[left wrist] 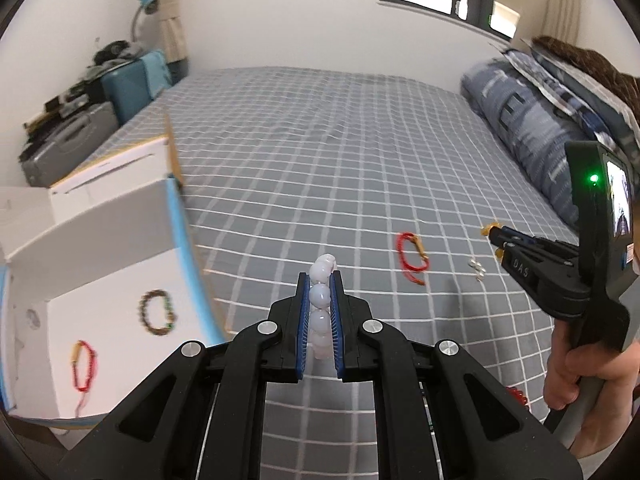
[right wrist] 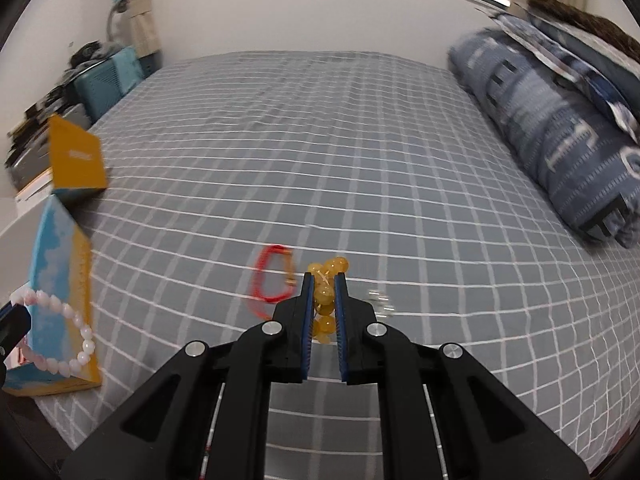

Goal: Organize jewelry
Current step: 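Carry both bracelets into the white box and open both tools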

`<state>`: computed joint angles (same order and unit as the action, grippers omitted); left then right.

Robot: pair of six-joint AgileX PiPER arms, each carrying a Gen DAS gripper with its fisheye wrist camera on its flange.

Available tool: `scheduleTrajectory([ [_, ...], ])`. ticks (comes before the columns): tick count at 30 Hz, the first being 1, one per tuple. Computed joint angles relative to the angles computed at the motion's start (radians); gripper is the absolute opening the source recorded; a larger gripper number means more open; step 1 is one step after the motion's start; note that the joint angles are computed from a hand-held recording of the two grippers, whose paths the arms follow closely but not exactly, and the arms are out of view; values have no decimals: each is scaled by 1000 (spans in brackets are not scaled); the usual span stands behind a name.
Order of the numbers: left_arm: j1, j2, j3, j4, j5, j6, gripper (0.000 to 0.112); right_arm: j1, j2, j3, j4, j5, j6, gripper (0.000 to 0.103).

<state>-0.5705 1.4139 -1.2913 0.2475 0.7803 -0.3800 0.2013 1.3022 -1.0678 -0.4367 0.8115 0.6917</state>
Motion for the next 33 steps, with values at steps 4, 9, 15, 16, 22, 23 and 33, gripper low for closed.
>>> scheduleTrajectory([
  [4, 113, -63, 25, -57, 12, 80, 9, 131, 50, -94, -33, 49, 74, 9],
  [9, 279, -126, 51, -153, 23, 206, 9, 309, 156, -244, -83, 112, 164, 9],
  [15, 504, -173, 58, -291, 42, 378, 9, 477, 313, -457, -111, 170, 195, 9],
  [16, 545, -173, 54, -314, 46, 406, 9, 507, 347, -501, -115, 181, 194, 9],
  [22, 724, -152, 56, -368, 54, 504, 9, 607, 505, -680, -95, 222, 154, 9],
  [23, 741, -149, 63, -368, 51, 511, 9, 617, 535, -707, -81, 224, 141, 9],
  [33, 868, -5, 86, -350, 41, 573, 10, 616, 771, -916, 61, 268, 53, 9],
])
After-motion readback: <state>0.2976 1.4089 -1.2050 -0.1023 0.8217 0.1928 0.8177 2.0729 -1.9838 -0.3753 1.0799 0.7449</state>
